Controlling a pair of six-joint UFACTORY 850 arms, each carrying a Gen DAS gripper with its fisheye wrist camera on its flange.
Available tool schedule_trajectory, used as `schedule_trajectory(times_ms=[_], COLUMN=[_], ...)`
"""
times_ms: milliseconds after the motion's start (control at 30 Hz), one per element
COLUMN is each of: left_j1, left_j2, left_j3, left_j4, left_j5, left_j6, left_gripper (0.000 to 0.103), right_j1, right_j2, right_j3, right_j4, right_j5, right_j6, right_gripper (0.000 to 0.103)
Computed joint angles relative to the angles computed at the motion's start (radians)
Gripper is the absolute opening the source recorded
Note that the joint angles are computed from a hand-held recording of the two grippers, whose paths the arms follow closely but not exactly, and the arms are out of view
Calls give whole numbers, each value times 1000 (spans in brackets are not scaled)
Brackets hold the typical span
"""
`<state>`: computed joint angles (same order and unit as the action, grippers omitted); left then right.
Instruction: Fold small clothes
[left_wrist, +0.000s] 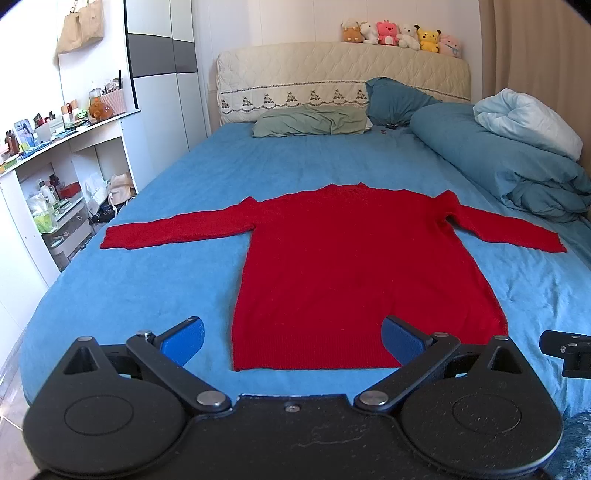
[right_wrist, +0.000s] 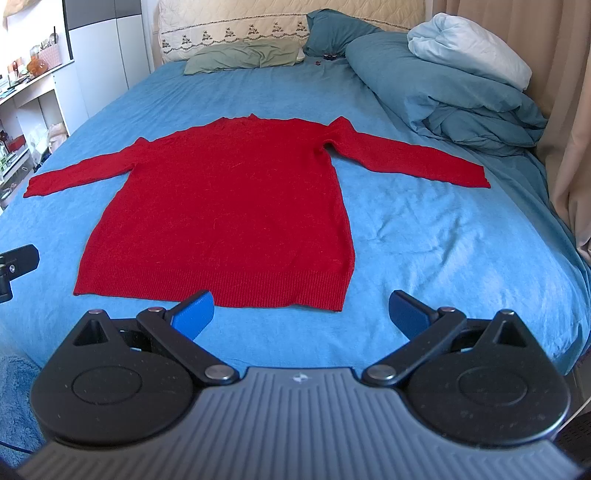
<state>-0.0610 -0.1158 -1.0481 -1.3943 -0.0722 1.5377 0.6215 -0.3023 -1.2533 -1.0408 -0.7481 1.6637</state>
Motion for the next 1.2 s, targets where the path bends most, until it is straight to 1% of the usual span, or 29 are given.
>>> schedule_trajectory(times_ms=[33,167,1200], left_j1=[0,-3,-4], left_j2=[0,1,2], left_j3=[0,4,5], left_j4=[0,-104,-107], left_j5=[0,7,9], left_j6=[0,106,109], left_gripper=[103,103,103], right_j1=[1,0,0], right_j2=[-3,-3,0], right_j3=[-6,-5,3], right_j4=[3,3,-4], right_j5=[-2,-2,4], right_j6=[-3,-2,5], right_gripper=[103,103,103])
